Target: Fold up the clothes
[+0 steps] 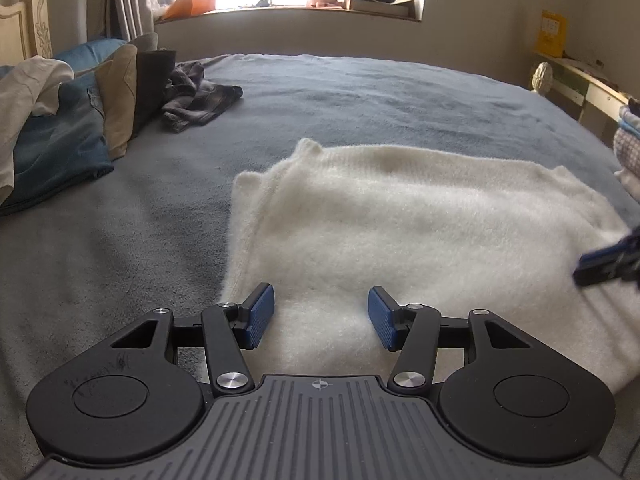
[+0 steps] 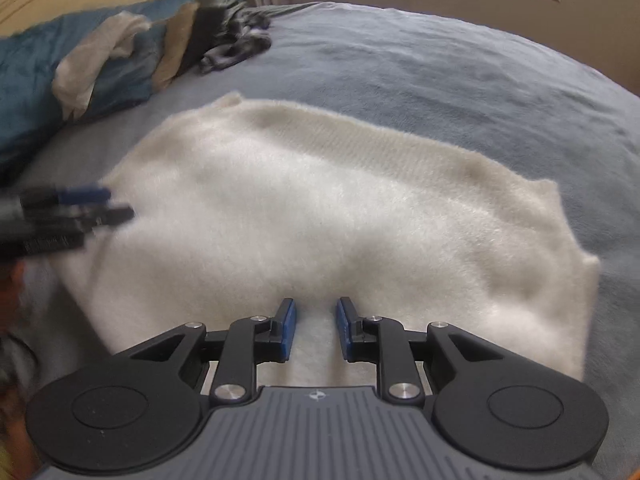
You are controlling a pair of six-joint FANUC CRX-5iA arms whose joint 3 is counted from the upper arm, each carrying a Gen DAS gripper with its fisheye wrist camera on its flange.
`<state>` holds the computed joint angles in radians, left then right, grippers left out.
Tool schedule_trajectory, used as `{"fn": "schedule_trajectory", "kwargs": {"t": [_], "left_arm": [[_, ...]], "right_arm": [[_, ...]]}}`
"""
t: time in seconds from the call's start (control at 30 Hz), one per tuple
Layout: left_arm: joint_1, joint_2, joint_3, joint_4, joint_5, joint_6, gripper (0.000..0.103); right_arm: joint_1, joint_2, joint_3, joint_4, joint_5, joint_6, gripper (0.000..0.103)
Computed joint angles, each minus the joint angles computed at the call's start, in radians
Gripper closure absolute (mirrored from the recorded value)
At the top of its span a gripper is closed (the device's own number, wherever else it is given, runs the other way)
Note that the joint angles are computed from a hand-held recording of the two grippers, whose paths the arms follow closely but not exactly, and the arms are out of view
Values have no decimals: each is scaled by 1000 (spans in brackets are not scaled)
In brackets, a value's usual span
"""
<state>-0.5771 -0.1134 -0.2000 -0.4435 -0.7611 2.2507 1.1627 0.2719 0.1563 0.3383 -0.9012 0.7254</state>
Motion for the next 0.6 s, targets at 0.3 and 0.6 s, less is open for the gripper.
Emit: {"fn": "schedule_trajectory", "kwargs": {"t": [0.3,0.6], "left_arm": [[4,10,17,17,-21,-12,49],[27,2,0,62,0,-19,48]], "right_arm": [[1,51,5,-12,81,42,79],[23,81,40,-22,139,81,78]]}}
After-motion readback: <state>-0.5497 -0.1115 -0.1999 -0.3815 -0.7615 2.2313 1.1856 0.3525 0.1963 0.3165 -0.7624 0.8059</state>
